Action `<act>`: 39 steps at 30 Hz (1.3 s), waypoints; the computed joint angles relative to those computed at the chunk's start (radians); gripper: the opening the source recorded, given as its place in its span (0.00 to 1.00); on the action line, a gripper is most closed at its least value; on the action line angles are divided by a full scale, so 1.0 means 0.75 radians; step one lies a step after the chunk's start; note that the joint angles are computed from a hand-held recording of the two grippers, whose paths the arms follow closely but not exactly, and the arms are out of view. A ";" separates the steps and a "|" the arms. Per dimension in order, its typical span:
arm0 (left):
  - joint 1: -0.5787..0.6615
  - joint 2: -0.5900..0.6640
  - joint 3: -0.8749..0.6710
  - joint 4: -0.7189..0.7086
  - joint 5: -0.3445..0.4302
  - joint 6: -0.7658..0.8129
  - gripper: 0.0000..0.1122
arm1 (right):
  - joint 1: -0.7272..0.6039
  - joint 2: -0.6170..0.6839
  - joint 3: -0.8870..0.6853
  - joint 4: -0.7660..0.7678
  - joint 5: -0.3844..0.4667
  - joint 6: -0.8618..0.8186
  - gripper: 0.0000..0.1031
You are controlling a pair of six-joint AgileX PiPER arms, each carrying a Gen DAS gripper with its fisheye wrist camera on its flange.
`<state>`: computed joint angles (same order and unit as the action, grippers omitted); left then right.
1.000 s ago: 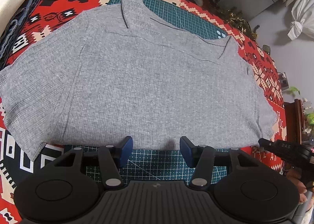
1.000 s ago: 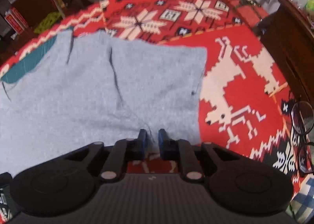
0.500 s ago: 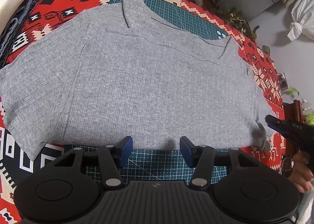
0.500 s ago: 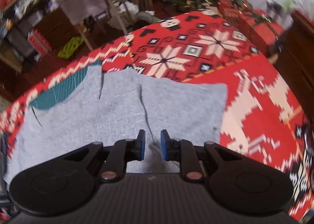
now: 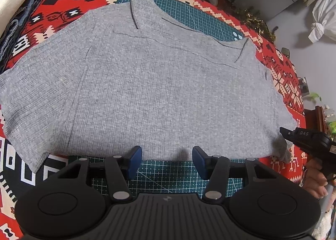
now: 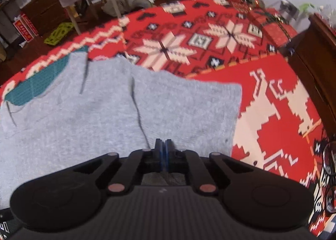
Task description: Fold clothes
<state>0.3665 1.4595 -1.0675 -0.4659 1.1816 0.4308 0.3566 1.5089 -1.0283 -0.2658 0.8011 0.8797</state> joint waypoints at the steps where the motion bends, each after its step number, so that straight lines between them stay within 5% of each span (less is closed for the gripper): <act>1: 0.003 -0.001 -0.001 -0.001 0.001 0.001 0.47 | 0.005 -0.004 0.007 -0.021 -0.006 0.020 0.02; 11: 0.005 0.004 -0.002 0.001 0.001 0.001 0.47 | -0.027 -0.076 0.005 0.216 -0.059 -0.198 0.04; 20: 0.018 0.009 -0.008 -0.008 0.010 -0.001 0.47 | 0.033 -0.063 -0.007 -0.026 0.077 0.041 0.03; 26: 0.024 -0.001 -0.008 -0.015 0.017 0.008 0.47 | 0.002 -0.225 0.069 0.259 -0.038 -0.228 0.04; 32: 0.034 0.010 -0.018 -0.021 0.024 0.004 0.47 | 0.054 -0.032 -0.007 0.098 0.047 -0.098 0.00; 39: 0.035 0.011 -0.017 -0.024 0.026 0.011 0.47 | -0.050 -0.140 0.071 0.200 0.028 -0.150 0.00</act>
